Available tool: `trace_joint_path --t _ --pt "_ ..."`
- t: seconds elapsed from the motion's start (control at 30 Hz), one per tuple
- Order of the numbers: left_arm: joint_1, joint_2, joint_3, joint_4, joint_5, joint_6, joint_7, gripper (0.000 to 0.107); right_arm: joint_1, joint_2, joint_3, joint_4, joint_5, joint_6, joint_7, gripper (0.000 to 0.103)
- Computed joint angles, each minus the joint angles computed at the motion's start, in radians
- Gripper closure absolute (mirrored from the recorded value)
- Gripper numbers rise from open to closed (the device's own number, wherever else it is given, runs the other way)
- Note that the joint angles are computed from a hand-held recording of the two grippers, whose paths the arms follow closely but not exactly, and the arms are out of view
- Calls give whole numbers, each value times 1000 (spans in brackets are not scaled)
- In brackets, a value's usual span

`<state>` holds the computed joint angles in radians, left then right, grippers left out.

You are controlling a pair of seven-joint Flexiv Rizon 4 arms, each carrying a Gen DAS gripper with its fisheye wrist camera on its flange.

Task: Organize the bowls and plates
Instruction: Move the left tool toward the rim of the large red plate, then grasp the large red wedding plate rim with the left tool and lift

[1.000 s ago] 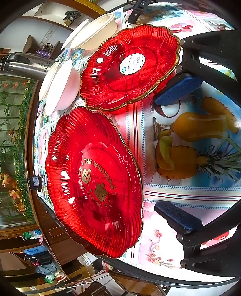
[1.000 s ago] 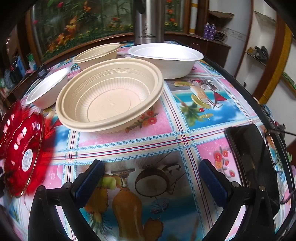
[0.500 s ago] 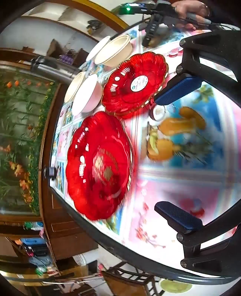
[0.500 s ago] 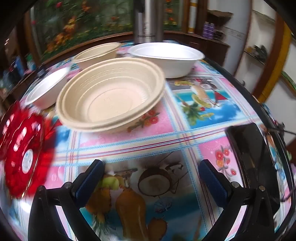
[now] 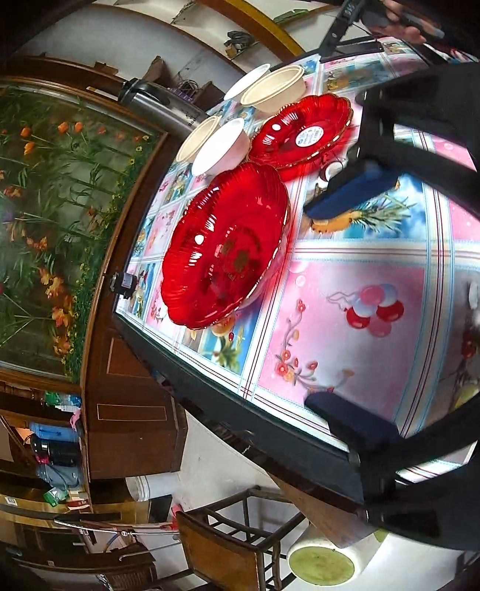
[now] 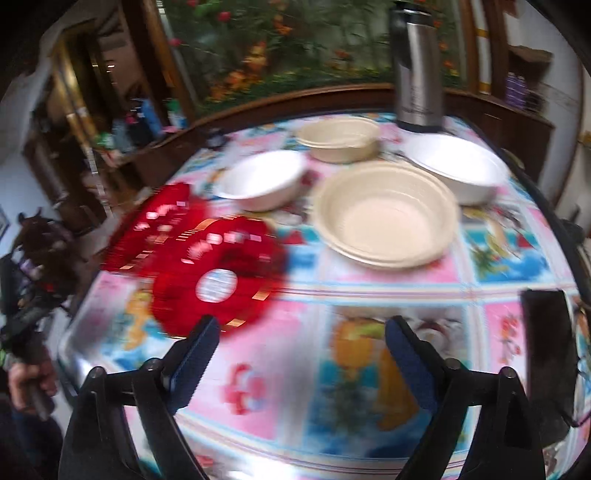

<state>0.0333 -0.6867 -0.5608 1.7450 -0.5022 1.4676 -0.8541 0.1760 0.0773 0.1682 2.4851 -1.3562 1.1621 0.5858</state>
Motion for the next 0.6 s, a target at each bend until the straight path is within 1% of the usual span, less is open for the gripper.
trace_joint_path --t 0.03,0.07,0.1,0.13,0.17,0.2,0.23,0.27,0.33,0.37,0.4,0.47,0.5,0.53,0.57,0.6 --pt "-6 1 12 -5 4 -14 -3 36 -1 -14 -8 -15 -21 29 0 22" --pt "-17 1 29 -17 11 -43 -2 45 -3 -32 -15 -32 -48 58 6 30" --pt "-8 3 23 -15 8 -57 15 49 -4 -47 -22 -46 -49 81 -7 35" --pt "-13 3 29 -22 10 -73 27 49 1 -65 -22 -65 -30 93 -34 47" --pt "-10 6 26 -19 4 -73 43 49 3 -83 -26 -85 -22 114 -57 56" --pt "-10 8 25 -17 -2 -67 55 52 2 -95 -32 -98 -29 134 -65 57" --pt "-17 10 32 -21 -1 -65 66 57 4 -111 -36 -115 -24 150 -86 56" --pt "-25 11 44 -30 0 -76 71 68 6 -123 -40 -130 -25 159 -94 57" --pt "-50 11 85 -61 -3 -127 62 69 11 -153 -48 -165 -12 176 -128 58" --pt "-66 7 112 -90 -10 -166 44 69 15 -164 -51 -181 -3 185 -145 56" --pt "-73 3 125 -108 -20 -190 40 69 17 -180 -59 -202 -13 203 -144 56" --pt "-101 -11 174 -164 -25 -257 13 69 15 -211 -80 -241 -46 236 -119 58" --pt "-111 -17 192 -186 -28 -281 5 69 17 -229 -84 -261 -39 244 -134 60" --pt "-127 -28 220 -222 -24 -316 -17 68 20 -247 -86 -281 -11 252 -177 76" --pt "-142 -39 247 -254 -18 -348 -43 62 27 -264 -82 -295 47 248 -235 82" --pt "-145 -45 256 -268 -21 -364 -51 53 34 -284 -78 -313 119 251 -298 81"
